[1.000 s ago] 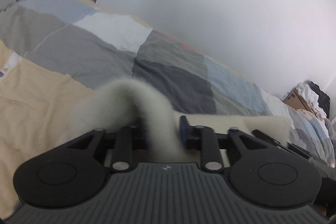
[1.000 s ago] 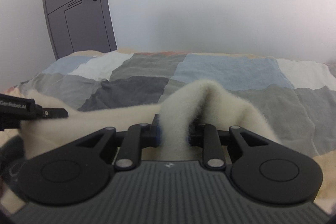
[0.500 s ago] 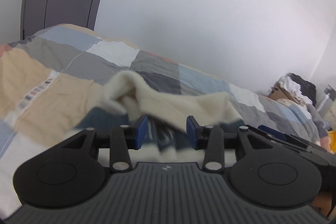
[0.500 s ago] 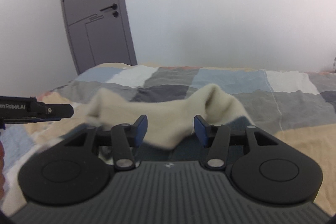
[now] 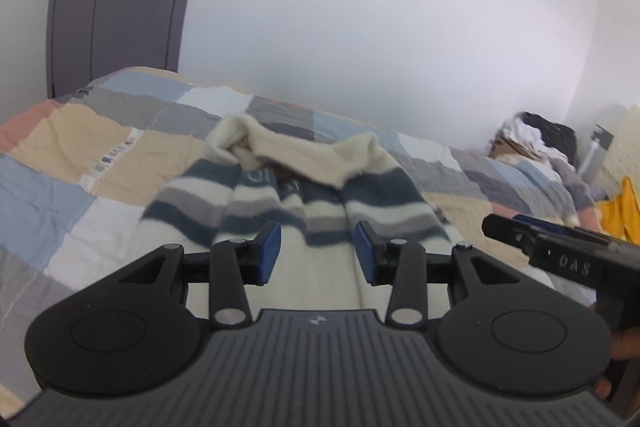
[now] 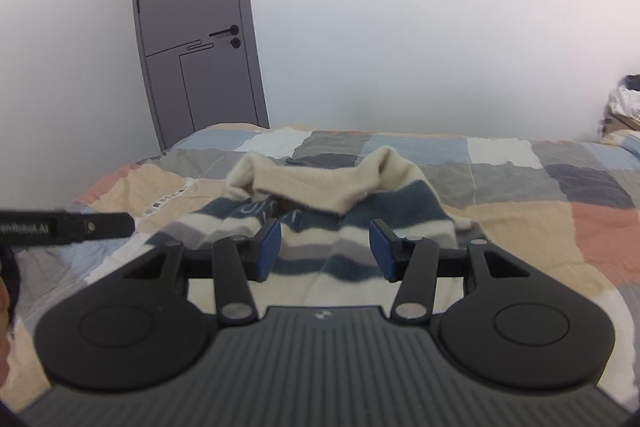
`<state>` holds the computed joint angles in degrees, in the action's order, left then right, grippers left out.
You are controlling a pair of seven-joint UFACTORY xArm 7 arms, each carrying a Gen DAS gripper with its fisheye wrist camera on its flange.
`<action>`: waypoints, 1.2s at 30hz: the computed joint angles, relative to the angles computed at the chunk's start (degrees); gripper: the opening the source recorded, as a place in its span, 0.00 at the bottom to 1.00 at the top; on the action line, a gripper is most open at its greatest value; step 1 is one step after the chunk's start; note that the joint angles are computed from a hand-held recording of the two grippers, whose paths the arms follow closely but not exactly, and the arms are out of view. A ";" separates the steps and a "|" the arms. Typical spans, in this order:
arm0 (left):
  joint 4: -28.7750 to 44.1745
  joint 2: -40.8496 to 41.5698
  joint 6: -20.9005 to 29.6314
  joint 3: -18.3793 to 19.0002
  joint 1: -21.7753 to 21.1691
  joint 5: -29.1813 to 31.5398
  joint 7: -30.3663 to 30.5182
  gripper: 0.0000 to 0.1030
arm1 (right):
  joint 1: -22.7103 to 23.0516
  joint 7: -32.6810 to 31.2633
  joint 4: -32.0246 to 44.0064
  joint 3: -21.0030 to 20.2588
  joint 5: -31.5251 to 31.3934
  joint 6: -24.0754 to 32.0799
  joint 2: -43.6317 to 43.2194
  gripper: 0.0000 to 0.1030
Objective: Fold large clothes
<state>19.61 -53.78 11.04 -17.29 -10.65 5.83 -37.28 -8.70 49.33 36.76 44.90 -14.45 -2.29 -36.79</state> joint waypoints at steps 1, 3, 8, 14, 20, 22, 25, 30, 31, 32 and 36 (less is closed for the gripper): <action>-0.96 -1.48 0.74 0.00 -1.27 -0.53 -0.44 0.45 | 2.26 0.26 -0.88 -1.42 0.67 1.57 -1.25 0.50; -2.74 -3.90 2.00 -0.56 -3.17 -1.32 -1.62 0.45 | 6.14 1.08 -2.52 -3.67 1.56 4.30 -3.25 0.50; -6.80 -5.55 2.40 -1.79 -6.40 -2.42 -4.95 0.45 | 13.84 2.31 -4.61 -7.31 1.15 13.35 -6.43 0.50; -7.96 -0.99 -0.01 -1.61 -7.60 -1.90 -6.75 0.45 | 16.70 5.99 -6.44 -7.96 -0.70 17.26 -7.41 0.77; -7.32 4.33 -3.01 -0.48 -7.71 -1.50 -6.68 0.45 | 17.30 9.76 -7.50 -10.27 -1.44 18.29 -3.70 0.82; -6.96 6.09 -3.61 -1.07 -6.84 -1.28 -7.06 0.45 | 18.25 10.82 -8.24 -11.82 -1.05 18.37 -1.94 0.82; -6.29 8.67 -4.20 -1.55 -5.66 -0.93 -7.51 0.45 | 18.72 13.11 -8.96 -13.39 -0.77 18.59 0.47 0.82; -4.88 12.84 -1.92 -0.92 -5.41 -0.68 -7.42 0.45 | 19.67 16.05 -9.07 -15.66 -0.94 18.44 3.91 0.82; -4.88 13.47 -1.92 -0.61 -5.51 -0.89 -7.64 0.45 | 19.65 16.48 -9.20 -15.78 -1.37 17.96 4.17 0.81; -5.04 13.89 -2.31 0.03 -5.82 -1.23 -7.77 0.45 | 19.35 16.94 -9.30 -15.61 -2.03 17.51 4.19 0.81; -5.53 14.22 -3.48 1.56 -6.69 -2.34 -8.08 0.45 | 19.00 17.32 -9.49 -15.55 -3.86 16.75 3.79 0.66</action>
